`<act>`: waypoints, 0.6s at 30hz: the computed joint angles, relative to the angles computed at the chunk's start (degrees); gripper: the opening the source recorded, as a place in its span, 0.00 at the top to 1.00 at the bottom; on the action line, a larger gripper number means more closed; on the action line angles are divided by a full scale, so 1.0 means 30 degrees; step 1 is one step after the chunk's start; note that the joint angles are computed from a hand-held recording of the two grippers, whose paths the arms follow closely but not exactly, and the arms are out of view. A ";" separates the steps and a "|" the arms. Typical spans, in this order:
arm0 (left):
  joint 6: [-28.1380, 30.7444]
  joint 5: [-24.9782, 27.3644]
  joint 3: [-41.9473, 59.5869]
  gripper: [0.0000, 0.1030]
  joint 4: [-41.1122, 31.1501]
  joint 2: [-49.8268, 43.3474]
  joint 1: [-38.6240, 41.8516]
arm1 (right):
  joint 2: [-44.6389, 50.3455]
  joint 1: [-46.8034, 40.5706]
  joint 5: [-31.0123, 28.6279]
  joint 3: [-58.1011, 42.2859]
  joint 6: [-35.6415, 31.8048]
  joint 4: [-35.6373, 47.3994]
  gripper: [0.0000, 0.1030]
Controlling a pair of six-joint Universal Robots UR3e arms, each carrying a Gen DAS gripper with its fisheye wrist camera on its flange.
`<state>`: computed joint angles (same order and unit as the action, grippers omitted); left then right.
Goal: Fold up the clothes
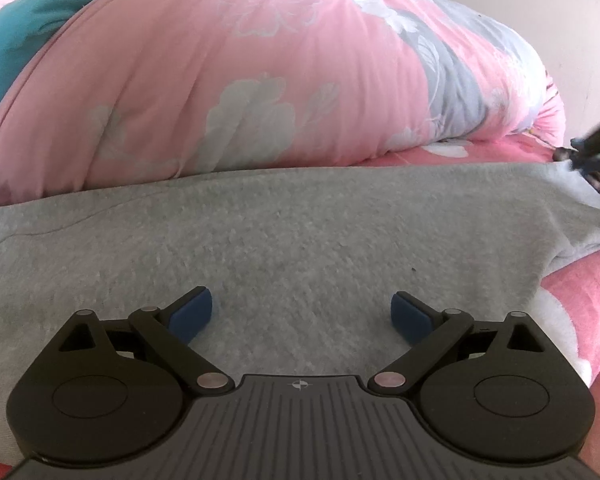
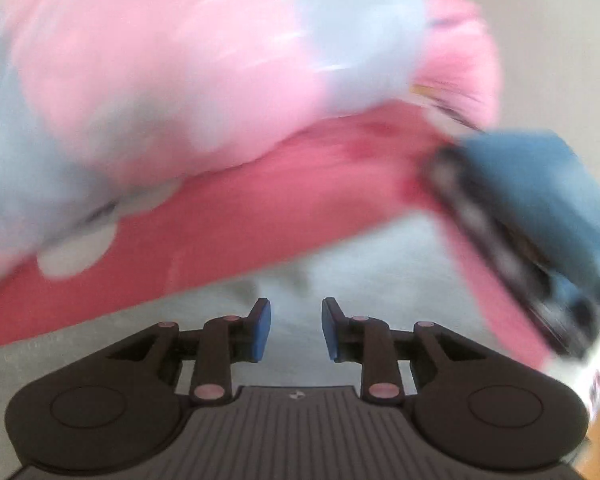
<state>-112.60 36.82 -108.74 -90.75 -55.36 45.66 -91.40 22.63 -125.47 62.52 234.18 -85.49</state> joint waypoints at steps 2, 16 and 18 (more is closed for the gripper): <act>-0.0048 0.0116 0.0341 0.06 -0.0278 -0.0021 0.0065 | -0.3871 0.0824 -0.0089 0.2542 0.2017 -0.0207 0.70; 0.2484 -0.0649 0.3347 0.05 -0.7262 0.2070 0.2086 | -1.6376 1.1358 -0.4748 1.3723 2.5015 0.1714 0.46; 0.3087 -0.0696 0.3642 0.05 -0.8343 0.2473 0.2327 | -1.9173 0.8164 -0.2952 1.6355 2.2022 -0.1661 0.39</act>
<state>-103.34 34.74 -97.81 -115.78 -47.94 52.64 -148.91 47.12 -134.33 111.59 300.25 -90.47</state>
